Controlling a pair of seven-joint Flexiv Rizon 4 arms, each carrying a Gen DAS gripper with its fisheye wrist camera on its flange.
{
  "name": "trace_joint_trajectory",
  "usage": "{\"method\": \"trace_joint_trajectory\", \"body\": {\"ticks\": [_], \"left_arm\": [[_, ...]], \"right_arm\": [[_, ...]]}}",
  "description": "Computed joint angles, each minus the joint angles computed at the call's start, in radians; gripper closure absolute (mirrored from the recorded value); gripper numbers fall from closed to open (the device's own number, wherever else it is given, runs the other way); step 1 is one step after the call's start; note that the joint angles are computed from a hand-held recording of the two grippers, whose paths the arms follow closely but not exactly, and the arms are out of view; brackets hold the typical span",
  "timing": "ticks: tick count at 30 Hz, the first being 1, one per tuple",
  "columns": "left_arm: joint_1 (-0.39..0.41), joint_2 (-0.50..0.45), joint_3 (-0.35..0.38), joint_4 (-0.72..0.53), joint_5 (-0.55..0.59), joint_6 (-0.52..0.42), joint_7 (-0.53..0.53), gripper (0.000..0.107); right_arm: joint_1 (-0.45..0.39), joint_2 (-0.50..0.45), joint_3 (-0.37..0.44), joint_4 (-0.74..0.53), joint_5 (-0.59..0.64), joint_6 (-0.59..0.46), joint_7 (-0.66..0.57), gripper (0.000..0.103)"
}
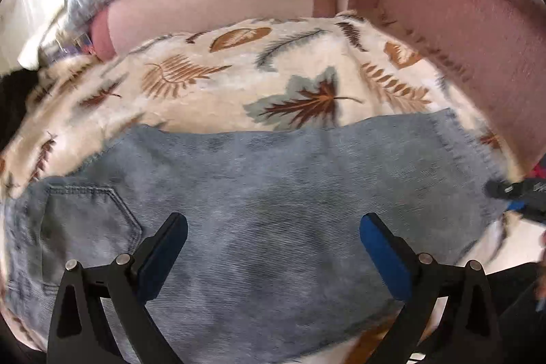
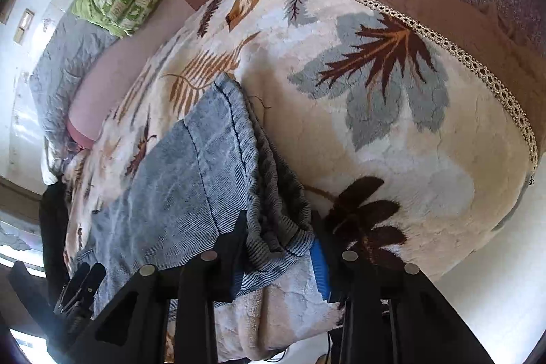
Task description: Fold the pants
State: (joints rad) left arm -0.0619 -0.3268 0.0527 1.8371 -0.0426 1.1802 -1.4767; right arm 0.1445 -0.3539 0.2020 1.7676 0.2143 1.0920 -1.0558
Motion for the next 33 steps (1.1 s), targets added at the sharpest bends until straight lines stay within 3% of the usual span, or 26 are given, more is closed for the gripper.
{"method": "trace_joint_trajectory", "body": {"ticks": [2, 4, 7, 13, 15, 17, 20, 23, 24, 26, 27, 28, 29, 30, 33], "left_arm": [[-0.025, -0.053, 0.027, -0.036, 0.038, -0.099, -0.001, 0.004], [-0.024, -0.052, 0.022, -0.013, 0.078, -0.019, -0.015, 0.004], [-0.022, -0.045, 0.018, -0.021, 0.060, -0.063, -0.028, 0.004], [0.022, -0.058, -0.012, -0.017, 0.011, -0.039, 0.032, 0.004], [0.082, -0.029, -0.065, 0.023, -0.099, -0.034, 0.128, 0.005], [0.168, 0.015, -0.139, 0.087, -0.318, 0.001, 0.231, 0.007], [0.240, 0.119, -0.170, 0.197, -0.614, 0.087, 0.353, 0.007], [0.249, 0.197, -0.104, 0.261, -0.724, 0.156, 0.392, 0.007], [0.246, 0.210, -0.066, 0.270, -0.695, 0.159, 0.365, 0.007], [0.247, 0.228, 0.008, 0.287, -0.621, 0.143, 0.302, 0.007], [0.251, 0.231, 0.032, 0.289, -0.585, 0.121, 0.275, 0.007], [0.259, 0.234, 0.056, 0.291, -0.543, 0.090, 0.241, 0.007], [0.262, 0.237, 0.059, 0.297, -0.540, 0.083, 0.242, 0.007], [0.266, 0.239, 0.064, 0.302, -0.532, 0.074, 0.242, 0.007], [0.262, 0.248, 0.051, 0.309, -0.558, 0.074, 0.265, 0.007]], "right_arm": [[0.019, 0.005, -0.017, -0.001, -0.043, -0.020, 0.023, 0.069], [0.040, 0.012, -0.034, -0.005, -0.093, -0.040, 0.049, 0.072], [0.068, 0.032, -0.055, -0.004, -0.179, -0.063, 0.078, 0.079], [0.142, 0.079, -0.069, -0.025, -0.356, -0.041, 0.149, 0.081], [0.183, 0.086, -0.061, -0.048, -0.427, -0.016, 0.150, 0.081], [0.218, 0.082, -0.041, -0.076, -0.471, 0.012, 0.119, 0.082], [0.283, 0.050, -0.004, -0.127, -0.511, 0.066, 0.051, 0.081], [0.327, -0.031, 0.073, -0.192, -0.445, 0.069, -0.070, 0.081], [0.338, -0.075, 0.104, -0.210, -0.403, 0.074, -0.109, 0.078], [0.336, -0.167, 0.165, -0.266, -0.318, 0.009, -0.182, 0.057], [0.330, -0.213, 0.195, -0.304, -0.259, -0.061, -0.225, 0.040], [0.336, -0.236, 0.193, -0.310, -0.225, -0.073, -0.222, 0.040], [0.340, -0.232, 0.182, -0.285, -0.199, -0.020, -0.221, 0.040], [0.317, -0.219, 0.203, -0.267, -0.130, 0.036, -0.262, 0.040], [0.212, -0.185, 0.284, -0.267, 0.032, 0.047, -0.329, 0.037]]}}
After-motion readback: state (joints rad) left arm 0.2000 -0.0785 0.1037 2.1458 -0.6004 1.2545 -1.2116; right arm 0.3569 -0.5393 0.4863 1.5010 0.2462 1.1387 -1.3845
